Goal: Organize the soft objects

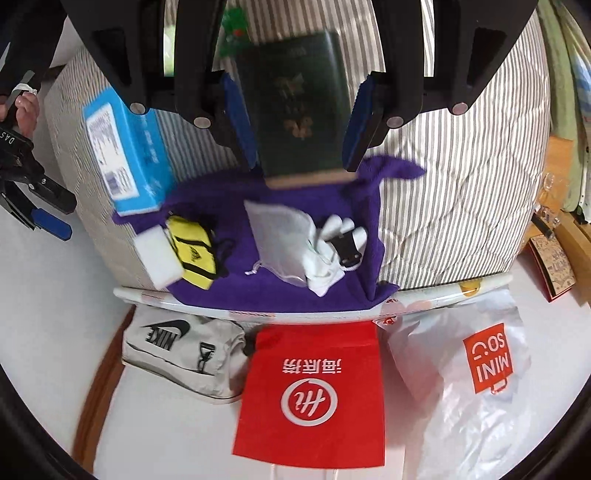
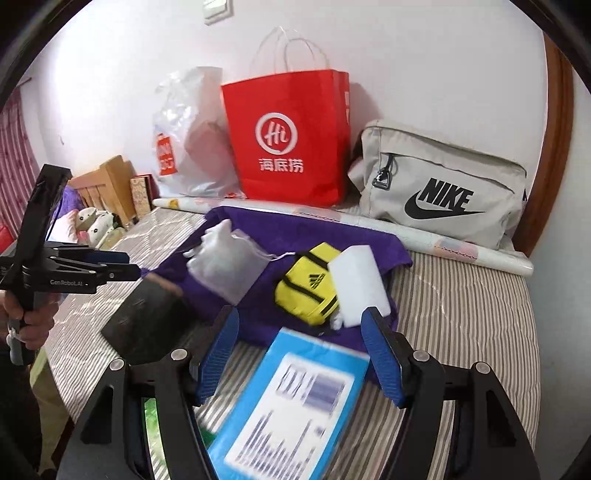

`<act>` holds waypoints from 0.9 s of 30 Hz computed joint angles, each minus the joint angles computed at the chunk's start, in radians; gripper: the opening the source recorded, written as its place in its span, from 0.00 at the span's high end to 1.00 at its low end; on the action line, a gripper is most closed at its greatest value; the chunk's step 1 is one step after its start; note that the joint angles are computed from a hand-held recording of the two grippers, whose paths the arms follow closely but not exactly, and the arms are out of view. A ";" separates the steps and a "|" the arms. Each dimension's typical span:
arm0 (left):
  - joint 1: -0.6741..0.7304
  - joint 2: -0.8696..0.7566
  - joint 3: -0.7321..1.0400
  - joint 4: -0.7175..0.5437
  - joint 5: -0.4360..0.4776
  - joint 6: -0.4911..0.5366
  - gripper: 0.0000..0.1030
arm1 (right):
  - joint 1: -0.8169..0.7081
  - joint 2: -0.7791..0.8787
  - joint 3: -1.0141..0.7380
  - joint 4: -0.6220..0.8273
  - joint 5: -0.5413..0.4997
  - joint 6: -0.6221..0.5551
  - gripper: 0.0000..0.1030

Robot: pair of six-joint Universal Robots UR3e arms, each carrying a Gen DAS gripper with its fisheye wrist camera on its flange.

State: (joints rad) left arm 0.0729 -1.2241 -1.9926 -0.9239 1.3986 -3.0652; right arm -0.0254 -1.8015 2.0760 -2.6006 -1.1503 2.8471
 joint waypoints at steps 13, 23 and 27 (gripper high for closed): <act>-0.210 0.272 -0.249 -0.032 0.008 -0.114 0.43 | -0.164 -0.496 0.228 0.345 0.154 -0.156 0.33; -0.326 0.021 -0.331 0.263 -0.038 -0.214 0.32 | -0.374 -0.820 0.294 0.817 0.268 -0.387 0.33; -0.380 -0.098 -0.302 0.331 -0.015 -0.241 0.31 | -0.530 -0.933 0.259 1.110 0.321 -0.561 0.33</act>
